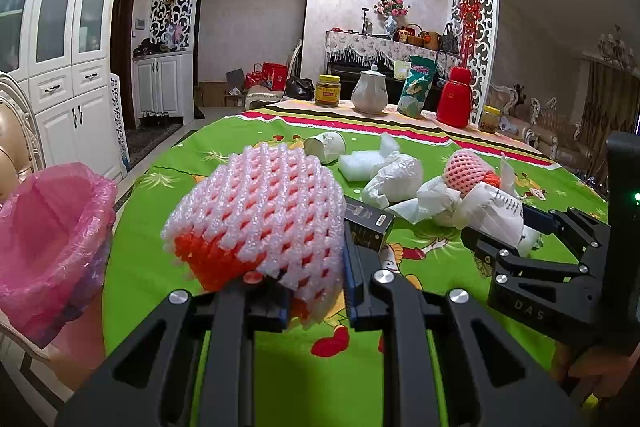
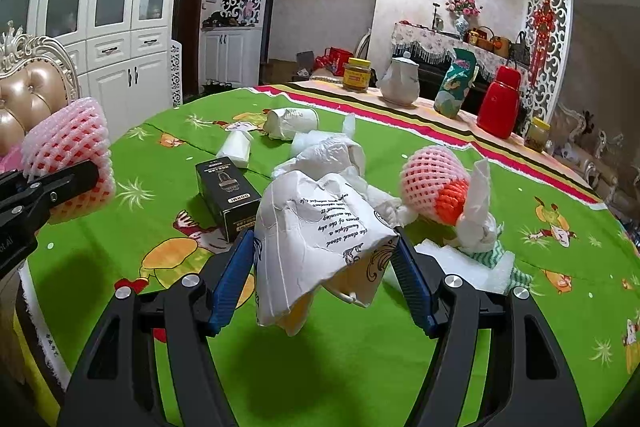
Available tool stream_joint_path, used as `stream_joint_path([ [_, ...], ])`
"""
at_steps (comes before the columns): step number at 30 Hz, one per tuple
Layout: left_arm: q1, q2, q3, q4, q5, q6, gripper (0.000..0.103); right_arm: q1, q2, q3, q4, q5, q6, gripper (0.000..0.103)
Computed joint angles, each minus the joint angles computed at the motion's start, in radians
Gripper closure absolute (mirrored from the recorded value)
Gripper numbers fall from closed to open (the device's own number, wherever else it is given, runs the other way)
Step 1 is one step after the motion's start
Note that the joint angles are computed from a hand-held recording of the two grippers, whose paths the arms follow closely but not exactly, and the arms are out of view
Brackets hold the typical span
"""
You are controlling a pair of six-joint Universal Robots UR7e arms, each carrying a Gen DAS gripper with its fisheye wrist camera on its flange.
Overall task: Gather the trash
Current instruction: 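Grasp the pink foam fruit net with the left gripper while the right grasps the white paper cup, then carry the fruit net and paper cup to the pink bin and release them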
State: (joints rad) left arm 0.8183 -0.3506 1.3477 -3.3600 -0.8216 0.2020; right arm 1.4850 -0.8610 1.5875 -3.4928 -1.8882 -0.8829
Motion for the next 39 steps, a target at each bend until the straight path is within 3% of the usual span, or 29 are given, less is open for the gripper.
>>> stream_joint_path([
  [20, -0.027, -0.047, 0.089, -0.090, 0.035, 0.027, 0.084, 0.023, -0.015, 0.055, -0.037, 0.022, -0.007, 0.038],
  [39, -0.015, -0.175, 0.256, -0.259, 0.110, 0.055, 0.084, 0.097, 0.041, 0.023, 0.005, 0.059, -0.042, 0.038],
])
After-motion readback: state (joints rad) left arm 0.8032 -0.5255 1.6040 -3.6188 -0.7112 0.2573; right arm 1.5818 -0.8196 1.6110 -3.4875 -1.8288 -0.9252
